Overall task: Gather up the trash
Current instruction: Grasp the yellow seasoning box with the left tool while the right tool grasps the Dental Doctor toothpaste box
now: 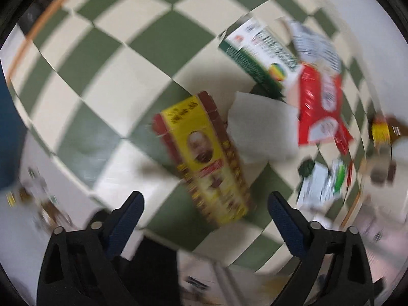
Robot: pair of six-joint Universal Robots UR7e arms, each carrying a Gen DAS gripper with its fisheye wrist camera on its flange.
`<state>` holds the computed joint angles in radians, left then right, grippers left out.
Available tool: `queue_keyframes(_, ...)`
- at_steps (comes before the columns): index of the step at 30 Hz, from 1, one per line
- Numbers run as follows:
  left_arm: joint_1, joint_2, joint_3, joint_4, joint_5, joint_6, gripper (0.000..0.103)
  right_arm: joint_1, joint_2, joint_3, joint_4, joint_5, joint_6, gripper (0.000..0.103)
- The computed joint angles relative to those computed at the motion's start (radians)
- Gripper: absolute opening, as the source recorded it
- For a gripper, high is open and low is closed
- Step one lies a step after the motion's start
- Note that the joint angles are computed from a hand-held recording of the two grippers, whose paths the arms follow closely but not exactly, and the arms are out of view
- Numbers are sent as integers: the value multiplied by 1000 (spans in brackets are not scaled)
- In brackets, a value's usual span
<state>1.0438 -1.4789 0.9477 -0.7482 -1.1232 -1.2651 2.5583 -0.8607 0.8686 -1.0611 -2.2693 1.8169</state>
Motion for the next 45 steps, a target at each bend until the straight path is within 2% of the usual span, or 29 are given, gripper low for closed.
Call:
queue_keyframes(3, 30, 19, 26, -35, -9, -39, 88, -53, -34, 85, -109, 35, -33, 103)
queue_keyframes(5, 24, 38, 22, 7, 14, -45, 77, -87, -45, 123, -169, 56, -46, 102)
queue_keyframes(7, 3, 49, 20, 67, 41, -38, 66, -113, -45, 143, -206, 63, -69, 96)
queue_keyframes(8, -10, 49, 23, 81, 58, -23, 66, -123, -45, 152, -224, 64, -86, 93)
queue_keyframes(10, -49, 51, 23, 145, 95, 4, 65, -143, -35, 151, -240, 82, -137, 77)
queue_keyframes(12, -88, 47, 34, 197, 113, 37, 65, -152, -32, 156, -265, 92, -218, 76)
queue_keyframes(14, -127, 43, 45, 249, 134, 76, 65, -152, -19, 130, -232, 95, -278, 74)
queue_keyframes(17, -190, 26, 85, 293, 148, 126, 65, -149, 7, 73, -155, 110, -427, 71)
queue_keyframes(19, -216, 22, 99, 309, 137, 126, 65, -143, 47, -4, -45, 121, -560, 71)
queue_keyframes(22, -226, 27, 96, 296, 120, 99, 65, -129, 134, -148, 184, 108, -661, 71)
queue_keyframes(24, -233, 32, 89, 291, 103, 74, 65, -122, 153, -181, 228, 105, -651, 72)
queue_keyframes(25, -235, 39, 78, 294, 99, 69, 65, -121, 139, -158, 191, 112, -643, 76)
queue_keyframes(27, -247, 49, 64, 299, 101, 63, 63, -124, 111, -111, 123, 134, -613, 76)
queue_keyframes(29, -267, 60, 40, 309, 116, 117, 59, -120, 92, -68, 71, 130, -563, 75)
queue_keyframes(31, -318, 68, 62, 308, 129, 193, 59, -108, 105, -77, 68, 103, -605, 61)
queue_keyframes(33, -352, 76, 76, 302, 113, 237, 60, -99, 109, -78, 53, 107, -693, 59)
queue_keyframes(36, -370, 92, 62, 309, 85, 187, 63, -90, 136, -127, 107, 112, -762, 58)
queue_keyframes(40, -363, 102, 12, 304, 50, 167, 63, -99, 126, -126, 95, 133, -713, 60)
queue_keyframes(42, -359, 115, -31, 309, 33, 167, 60, -103, 127, -131, 98, 141, -675, 60)
queue_keyframes(45, -370, 118, -47, 323, 34, 157, 57, -94, 138, -157, 129, 121, -645, 61)
